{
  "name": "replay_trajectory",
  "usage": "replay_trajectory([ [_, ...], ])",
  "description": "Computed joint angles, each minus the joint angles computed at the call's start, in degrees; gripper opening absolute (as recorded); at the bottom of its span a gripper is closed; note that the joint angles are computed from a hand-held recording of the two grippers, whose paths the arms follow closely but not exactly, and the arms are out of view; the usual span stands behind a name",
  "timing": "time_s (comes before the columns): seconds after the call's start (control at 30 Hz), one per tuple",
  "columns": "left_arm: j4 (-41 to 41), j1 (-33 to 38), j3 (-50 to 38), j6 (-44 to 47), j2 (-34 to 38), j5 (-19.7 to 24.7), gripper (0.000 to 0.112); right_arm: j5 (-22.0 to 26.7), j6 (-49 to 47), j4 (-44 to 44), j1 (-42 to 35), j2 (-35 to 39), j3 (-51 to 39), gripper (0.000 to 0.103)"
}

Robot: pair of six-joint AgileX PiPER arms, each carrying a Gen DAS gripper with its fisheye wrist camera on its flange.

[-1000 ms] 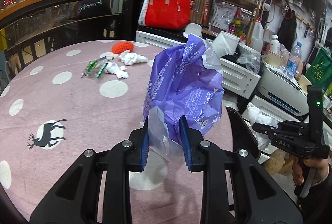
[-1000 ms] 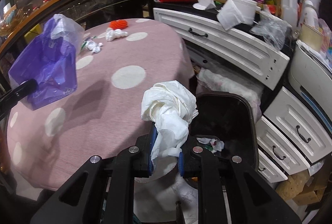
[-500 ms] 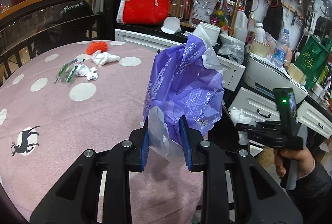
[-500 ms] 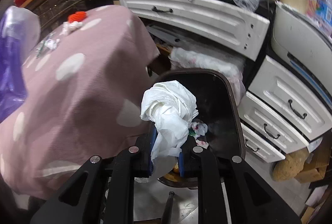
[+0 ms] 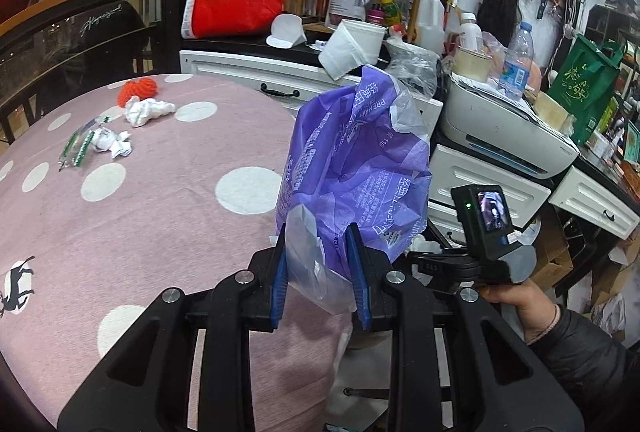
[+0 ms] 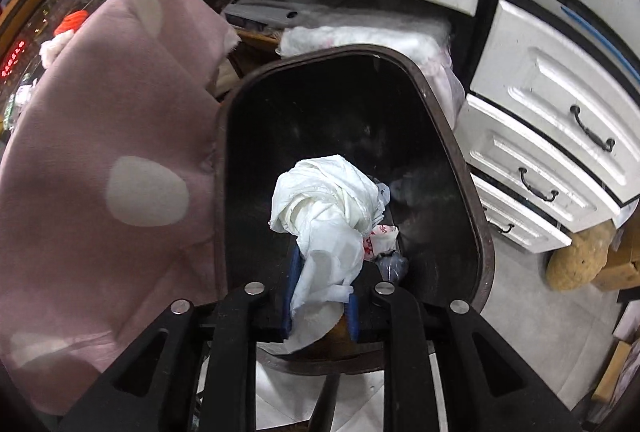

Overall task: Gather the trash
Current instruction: 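Carry the white tissue over the bin and open the right gripper while the left carries the purple bag, then lower the purple bag into the bin and open the left gripper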

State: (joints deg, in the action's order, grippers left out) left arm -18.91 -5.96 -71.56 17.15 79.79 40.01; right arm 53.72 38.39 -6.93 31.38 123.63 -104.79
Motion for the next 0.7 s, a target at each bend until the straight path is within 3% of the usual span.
replay_trajectory([
  [0.1,0.93,-1.78,-0.33,-0.68,0.77,-0.51,0.028,-0.85,0.84,0.22,-0.43,0.02,1.30,0.046],
  [0.17,1.58,-3.18,-0.62,-1.13,1.48,-0.75,0.028,-2.14,1.64,0.18,-0.61,-0.92,3.10,0.055],
  [0.37,3.16,-6.41,-1.34,-2.72,3.60,-1.01,0.028,-3.77,5.06,-2.36,-1.06,-4.65,6.77,0.060],
  [0.7,6.63,-12.04,-3.44,-6.15,9.54,-1.54,0.028,-3.29,17.46,-14.71,-2.87,-13.74,13.12,0.064],
])
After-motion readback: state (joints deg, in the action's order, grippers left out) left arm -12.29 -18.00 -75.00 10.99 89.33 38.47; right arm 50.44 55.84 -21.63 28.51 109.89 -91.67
